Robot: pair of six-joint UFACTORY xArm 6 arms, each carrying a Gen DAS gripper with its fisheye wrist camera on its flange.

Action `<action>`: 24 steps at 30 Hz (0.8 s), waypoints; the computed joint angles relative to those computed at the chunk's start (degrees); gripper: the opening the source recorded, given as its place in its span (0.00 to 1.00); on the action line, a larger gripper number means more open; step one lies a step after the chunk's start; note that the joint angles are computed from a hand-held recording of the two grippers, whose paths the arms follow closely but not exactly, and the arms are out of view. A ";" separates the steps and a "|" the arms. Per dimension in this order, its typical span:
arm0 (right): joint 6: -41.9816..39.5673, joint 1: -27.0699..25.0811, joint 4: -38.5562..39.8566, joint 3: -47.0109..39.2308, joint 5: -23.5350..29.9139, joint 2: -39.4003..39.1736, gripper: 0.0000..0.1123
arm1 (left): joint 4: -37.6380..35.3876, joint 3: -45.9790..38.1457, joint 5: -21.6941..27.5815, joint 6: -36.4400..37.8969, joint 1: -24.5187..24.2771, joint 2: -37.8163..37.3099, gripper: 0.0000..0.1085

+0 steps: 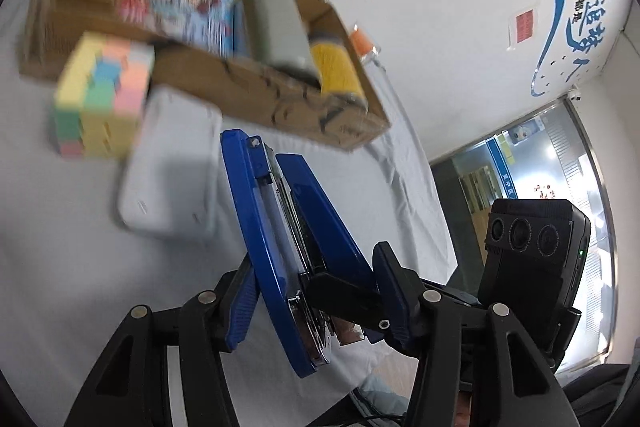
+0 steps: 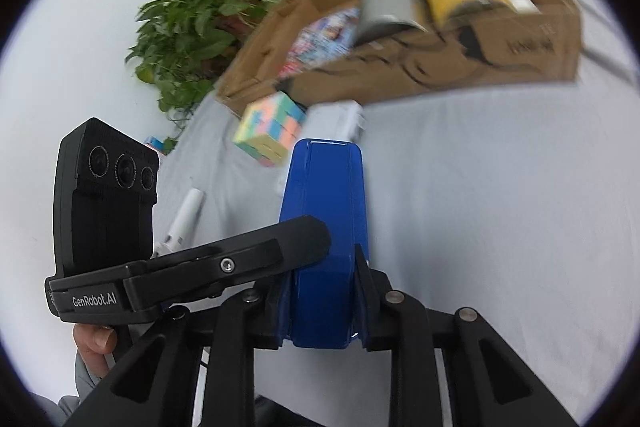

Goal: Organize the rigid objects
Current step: 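Carry the stapler into the box beside the picture box with the right gripper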

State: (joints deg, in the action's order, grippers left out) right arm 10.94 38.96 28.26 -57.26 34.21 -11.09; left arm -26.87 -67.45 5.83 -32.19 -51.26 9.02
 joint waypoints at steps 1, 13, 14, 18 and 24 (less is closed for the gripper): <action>0.59 0.57 -1.22 -2.36 -0.70 1.43 0.22 | 3.19 -0.02 1.24 -1.44 1.45 -1.30 0.48; 6.31 -1.77 -5.81 -43.61 3.10 32.51 0.23 | -4.79 -25.37 25.82 16.85 21.14 8.90 0.48; 7.51 -2.24 -6.07 -47.57 4.96 35.51 0.23 | -5.63 -27.72 27.52 17.71 22.18 10.92 0.48; 11.87 -3.29 -8.15 -56.31 9.06 43.14 0.23 | -9.36 -34.31 33.24 21.71 25.30 17.11 0.48; 14.66 -3.76 -8.69 -58.97 11.59 46.99 0.22 | -1.47 -42.06 37.08 17.16 27.21 23.30 0.57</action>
